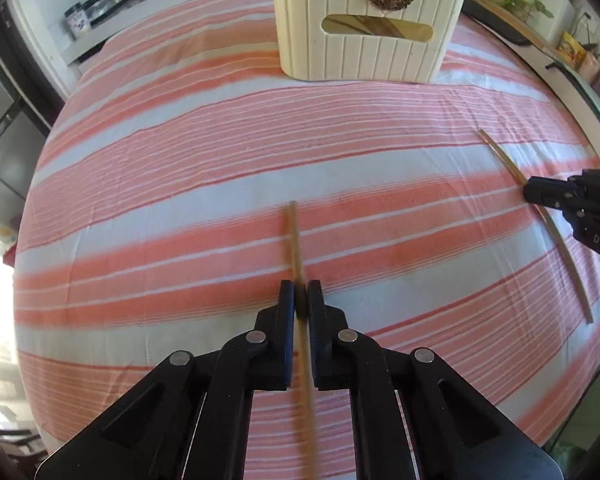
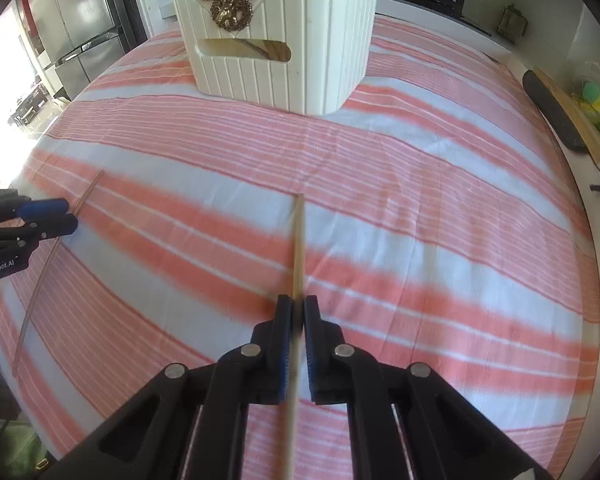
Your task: Organize utensils
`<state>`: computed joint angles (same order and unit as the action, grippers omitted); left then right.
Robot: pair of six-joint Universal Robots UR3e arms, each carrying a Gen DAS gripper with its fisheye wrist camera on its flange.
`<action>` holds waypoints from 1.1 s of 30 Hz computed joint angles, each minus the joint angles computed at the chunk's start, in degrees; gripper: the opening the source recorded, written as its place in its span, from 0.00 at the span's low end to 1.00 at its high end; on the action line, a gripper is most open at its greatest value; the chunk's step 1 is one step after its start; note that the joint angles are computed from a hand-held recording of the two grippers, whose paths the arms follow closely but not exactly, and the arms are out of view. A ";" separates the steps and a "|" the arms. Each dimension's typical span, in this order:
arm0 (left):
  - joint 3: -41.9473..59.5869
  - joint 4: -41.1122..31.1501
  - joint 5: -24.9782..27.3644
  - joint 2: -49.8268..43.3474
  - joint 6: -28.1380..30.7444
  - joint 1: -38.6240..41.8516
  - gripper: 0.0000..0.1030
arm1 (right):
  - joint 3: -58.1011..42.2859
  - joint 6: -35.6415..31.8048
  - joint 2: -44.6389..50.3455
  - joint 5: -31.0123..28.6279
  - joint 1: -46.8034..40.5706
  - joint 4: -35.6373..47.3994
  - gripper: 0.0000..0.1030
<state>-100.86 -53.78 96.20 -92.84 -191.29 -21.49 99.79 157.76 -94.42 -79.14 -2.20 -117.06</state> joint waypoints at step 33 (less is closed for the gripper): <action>54.93 8.82 -4.22 -14.45 -1.64 7.32 0.04 | -62.16 16.27 21.78 22.16 -6.59 -7.81 0.06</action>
